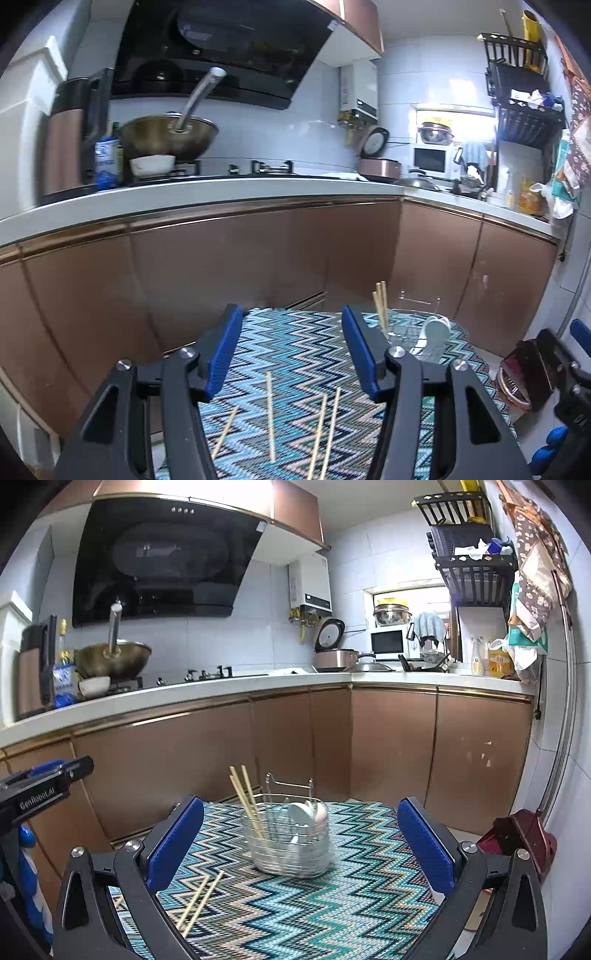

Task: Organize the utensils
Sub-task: 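Withdraw both open tools from the holder toward the loose chopsticks on the cloth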

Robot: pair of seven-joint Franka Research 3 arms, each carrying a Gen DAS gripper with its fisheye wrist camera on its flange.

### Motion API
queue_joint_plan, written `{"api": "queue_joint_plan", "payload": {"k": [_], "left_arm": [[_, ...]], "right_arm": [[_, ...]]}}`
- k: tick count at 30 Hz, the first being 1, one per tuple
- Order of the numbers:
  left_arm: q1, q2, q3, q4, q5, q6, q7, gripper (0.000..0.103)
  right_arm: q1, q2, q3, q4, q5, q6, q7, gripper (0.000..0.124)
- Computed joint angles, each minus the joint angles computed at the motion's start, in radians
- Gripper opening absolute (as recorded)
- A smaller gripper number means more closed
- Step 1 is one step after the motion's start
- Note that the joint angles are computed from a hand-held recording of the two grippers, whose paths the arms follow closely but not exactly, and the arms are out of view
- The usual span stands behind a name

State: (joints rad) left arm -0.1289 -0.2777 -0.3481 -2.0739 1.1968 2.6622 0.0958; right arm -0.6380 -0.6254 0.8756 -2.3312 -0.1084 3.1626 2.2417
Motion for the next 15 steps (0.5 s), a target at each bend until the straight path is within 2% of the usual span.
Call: {"api": "queue_joint_plan", "payload": {"k": [4,10,15], "left_arm": [[0.003,-0.071,-0.001,-0.059,-0.016,-0.016,-0.003,0.054],[0.037,-0.184,-0.016,-0.143,-0.034,0.008,-0.009,0.054],[0.069,-0.263,-0.034,-0.195,-0.06,0.017,-0.009,0.054]], "right_arm": [[0.063,-0.02,-0.041,-0.03,0.024,0.014,0.003,0.103],[0.116,-0.068,-0.069,-0.058,0.055,0.007,0.013,0.103],[0.145,-0.096,-0.079,-0.05,0.041,-0.041,0.003,0.103]]}}
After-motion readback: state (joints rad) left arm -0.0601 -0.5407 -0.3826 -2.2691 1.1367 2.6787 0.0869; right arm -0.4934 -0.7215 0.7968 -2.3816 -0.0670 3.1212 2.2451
